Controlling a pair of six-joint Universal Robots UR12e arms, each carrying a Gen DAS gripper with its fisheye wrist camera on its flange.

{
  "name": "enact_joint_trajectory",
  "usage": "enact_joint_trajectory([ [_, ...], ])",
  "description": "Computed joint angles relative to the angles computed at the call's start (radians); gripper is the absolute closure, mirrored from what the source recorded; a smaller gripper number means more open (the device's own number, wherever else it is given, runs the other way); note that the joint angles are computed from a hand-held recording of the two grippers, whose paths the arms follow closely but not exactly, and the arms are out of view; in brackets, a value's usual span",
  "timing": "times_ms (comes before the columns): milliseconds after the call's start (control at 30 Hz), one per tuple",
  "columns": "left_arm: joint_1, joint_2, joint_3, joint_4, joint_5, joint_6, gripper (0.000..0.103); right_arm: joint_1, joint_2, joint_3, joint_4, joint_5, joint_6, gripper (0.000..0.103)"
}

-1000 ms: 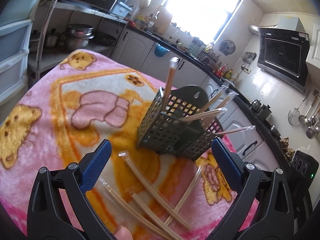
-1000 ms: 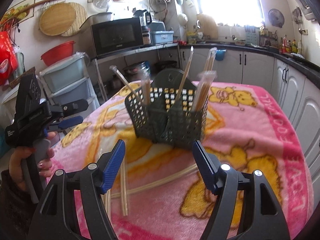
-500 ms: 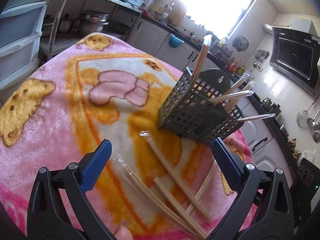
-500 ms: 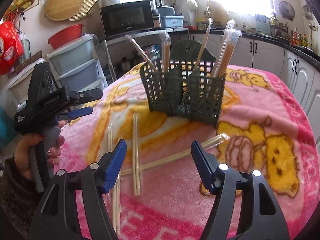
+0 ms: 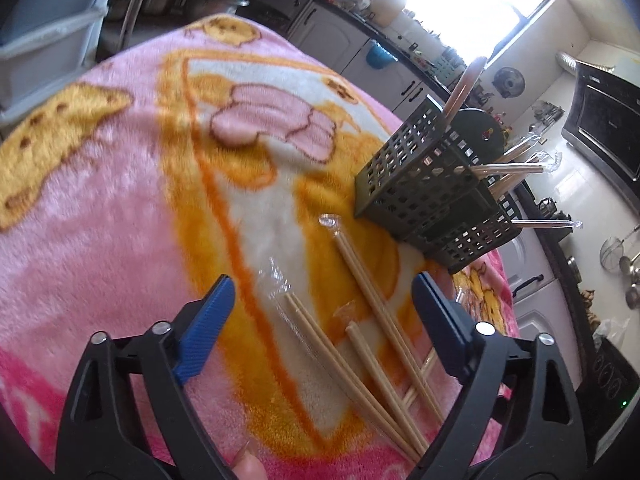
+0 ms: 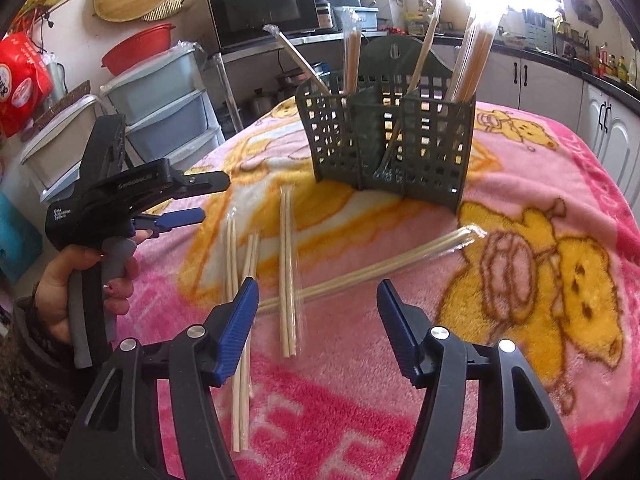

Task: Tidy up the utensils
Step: 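Move both open tools down to the remaining wrapped chopsticks on the blanket, then close the left tool on a wrapped chopstick pair while the right tool grasps another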

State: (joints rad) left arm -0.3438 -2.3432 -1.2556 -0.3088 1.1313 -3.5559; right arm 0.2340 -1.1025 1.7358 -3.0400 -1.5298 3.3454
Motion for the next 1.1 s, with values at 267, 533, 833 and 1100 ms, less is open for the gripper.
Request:
enact_joint_trajectory([
  [267,0.007,-0.018,0.019,-0.041,-0.038,-0.045,0.038,-0.001,0.006,-0.001,0.031,0.027,-0.011,0.05],
  [533,-0.007,-0.033,0.054,-0.076,0.056,0.004,0.067,-0.001,0.014,-0.001,0.07,0.056,-0.01,0.054],
  [833,-0.005,-0.038,0.057,-0.08,0.092,0.002,0.091,0.003,0.016,-0.004,0.111,0.061,-0.03,0.064],
  [1100,-0.002,-0.038,0.053,-0.071,0.083,-0.009,0.095,0.0,0.003,0.015,0.107,0.051,-0.044,0.086],
])
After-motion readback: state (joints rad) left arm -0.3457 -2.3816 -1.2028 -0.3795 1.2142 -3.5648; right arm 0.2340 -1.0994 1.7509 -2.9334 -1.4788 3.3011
